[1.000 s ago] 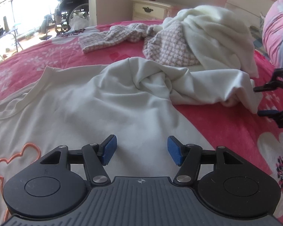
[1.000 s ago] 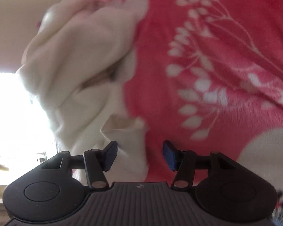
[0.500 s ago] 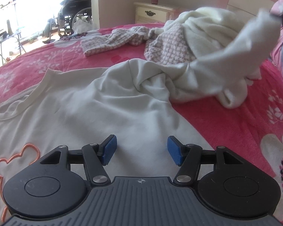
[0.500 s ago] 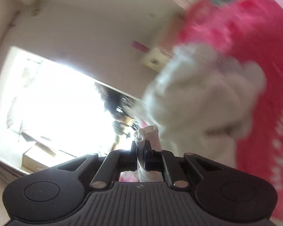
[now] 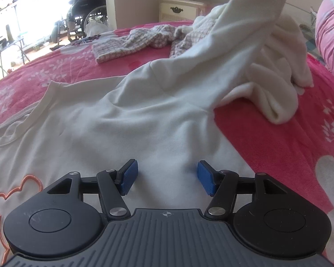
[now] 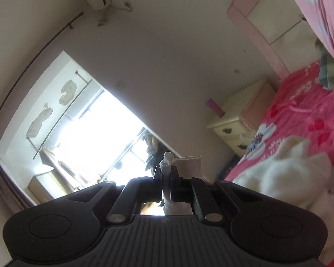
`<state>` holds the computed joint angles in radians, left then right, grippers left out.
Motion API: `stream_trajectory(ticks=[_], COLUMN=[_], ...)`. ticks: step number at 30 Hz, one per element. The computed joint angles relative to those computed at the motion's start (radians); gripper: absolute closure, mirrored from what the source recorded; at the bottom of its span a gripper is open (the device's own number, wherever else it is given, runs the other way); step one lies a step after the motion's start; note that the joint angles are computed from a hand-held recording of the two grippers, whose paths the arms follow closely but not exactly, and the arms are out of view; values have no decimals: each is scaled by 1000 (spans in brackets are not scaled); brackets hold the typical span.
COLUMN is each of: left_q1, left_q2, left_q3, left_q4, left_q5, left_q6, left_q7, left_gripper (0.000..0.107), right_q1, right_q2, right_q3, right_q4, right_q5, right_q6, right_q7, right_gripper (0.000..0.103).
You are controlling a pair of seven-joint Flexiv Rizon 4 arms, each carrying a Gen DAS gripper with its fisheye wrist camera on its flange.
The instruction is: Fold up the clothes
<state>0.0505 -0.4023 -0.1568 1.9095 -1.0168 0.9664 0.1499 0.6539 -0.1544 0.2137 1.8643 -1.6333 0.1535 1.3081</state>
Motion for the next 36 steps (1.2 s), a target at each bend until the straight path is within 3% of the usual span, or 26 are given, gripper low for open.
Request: stream_trajectory(ticks=[3, 10, 13, 14, 16, 19, 22, 28, 31, 36], left_q1=[-3, -2, -1, -1, -1, 9, -2, -59, -95, -135], left_q2=[-5, -9, -10, -10, -11, -9, -14, -35, -46, -59], left_q3=[0, -7, -8, -9, -9, -22, -42, -89, -103, -100], left_q4=[-4, -7, -9, -10, -11, -21, -42, -97, -119, -126], left_q5=[4, 1, -4, -5, -9, -53, -124, -263, -325, -332], left_q6=[4, 2, 0, 0, -2, -23, -11, 21, 22, 10], left_q7=[-12, -7, -6, -5, -4, 20, 88, 302, 413, 528], left_gripper=[47, 47, 47, 47, 47, 47, 47, 49, 50, 56], right_q1=[-4, -64, -121, -136, -131, -99, -82, -133, -153, -178], right_q2=[-12, -53, -44, -41, -22, 16, 43, 56, 51, 55], right_q3=[-5, -37, -59, -62, -53, -23, 13, 7, -7, -16], right_q4=[1, 19, 46, 54, 76, 133, 160, 189, 189, 181], right_q5=[24, 180, 216, 239, 275, 247, 273, 299, 288, 267], right_q6=[-19, 80, 198, 220, 165, 23, -18, 227, 276, 337], right_q7=[38, 30, -12, -28, -24, 71, 84, 68, 64, 19], right_gripper=[96, 96, 91, 81, 72, 68, 68, 68, 67, 64])
